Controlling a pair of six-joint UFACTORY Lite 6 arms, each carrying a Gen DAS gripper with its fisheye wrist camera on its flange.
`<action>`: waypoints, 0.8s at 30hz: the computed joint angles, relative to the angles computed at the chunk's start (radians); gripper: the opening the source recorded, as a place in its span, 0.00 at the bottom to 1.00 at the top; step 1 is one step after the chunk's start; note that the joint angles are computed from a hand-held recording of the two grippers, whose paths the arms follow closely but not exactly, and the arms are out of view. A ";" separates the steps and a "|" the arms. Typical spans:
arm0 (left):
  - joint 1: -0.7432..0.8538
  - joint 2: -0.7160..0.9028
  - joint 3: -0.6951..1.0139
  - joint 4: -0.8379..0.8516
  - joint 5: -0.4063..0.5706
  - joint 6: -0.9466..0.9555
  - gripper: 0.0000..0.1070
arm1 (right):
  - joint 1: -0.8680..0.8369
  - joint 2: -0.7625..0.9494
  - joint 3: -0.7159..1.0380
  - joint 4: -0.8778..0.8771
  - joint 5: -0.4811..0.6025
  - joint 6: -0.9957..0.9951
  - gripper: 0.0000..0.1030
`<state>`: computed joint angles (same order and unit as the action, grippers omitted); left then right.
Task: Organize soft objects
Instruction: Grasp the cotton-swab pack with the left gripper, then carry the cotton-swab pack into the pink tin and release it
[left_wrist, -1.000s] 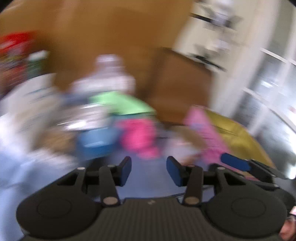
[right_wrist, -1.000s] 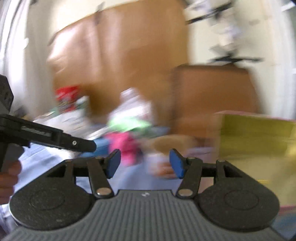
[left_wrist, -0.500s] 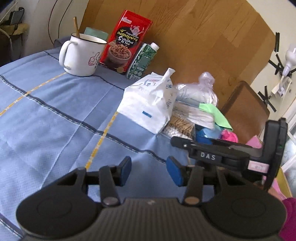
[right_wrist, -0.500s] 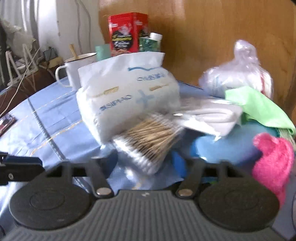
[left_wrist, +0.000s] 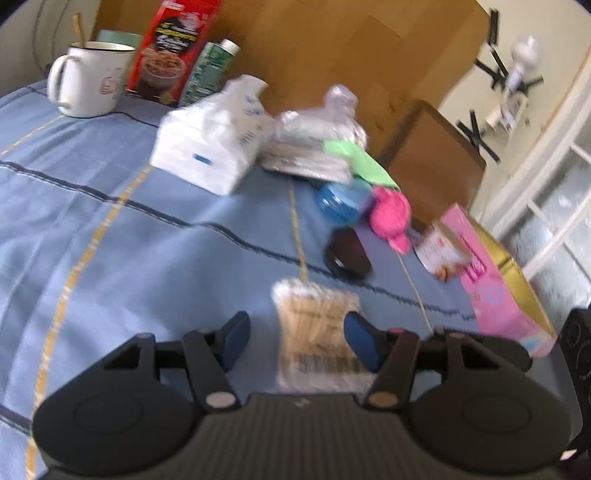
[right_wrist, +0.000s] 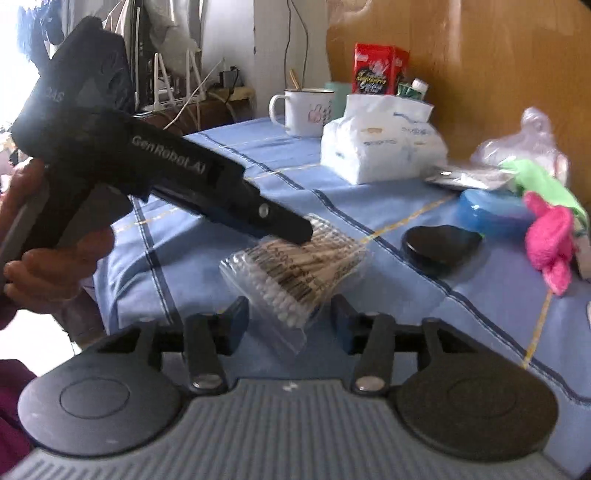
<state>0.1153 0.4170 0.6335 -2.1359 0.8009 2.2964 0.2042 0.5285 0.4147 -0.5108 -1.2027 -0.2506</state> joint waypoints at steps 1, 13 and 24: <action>-0.022 -0.010 -0.014 -0.029 -0.010 0.023 0.52 | 0.018 0.008 -0.009 0.030 -0.024 -0.020 0.53; -0.465 -0.091 0.225 -0.130 -0.246 -0.010 0.38 | -0.324 0.034 -0.152 -0.084 -0.428 -0.132 0.37; -0.907 0.566 1.310 0.485 -0.489 -0.777 0.39 | -1.150 0.034 0.003 -0.404 -0.379 0.060 0.39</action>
<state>-0.7919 0.9830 1.9432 -1.6514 0.3118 1.5196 -0.9456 0.5625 0.4173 -0.9146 -1.5812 -0.1901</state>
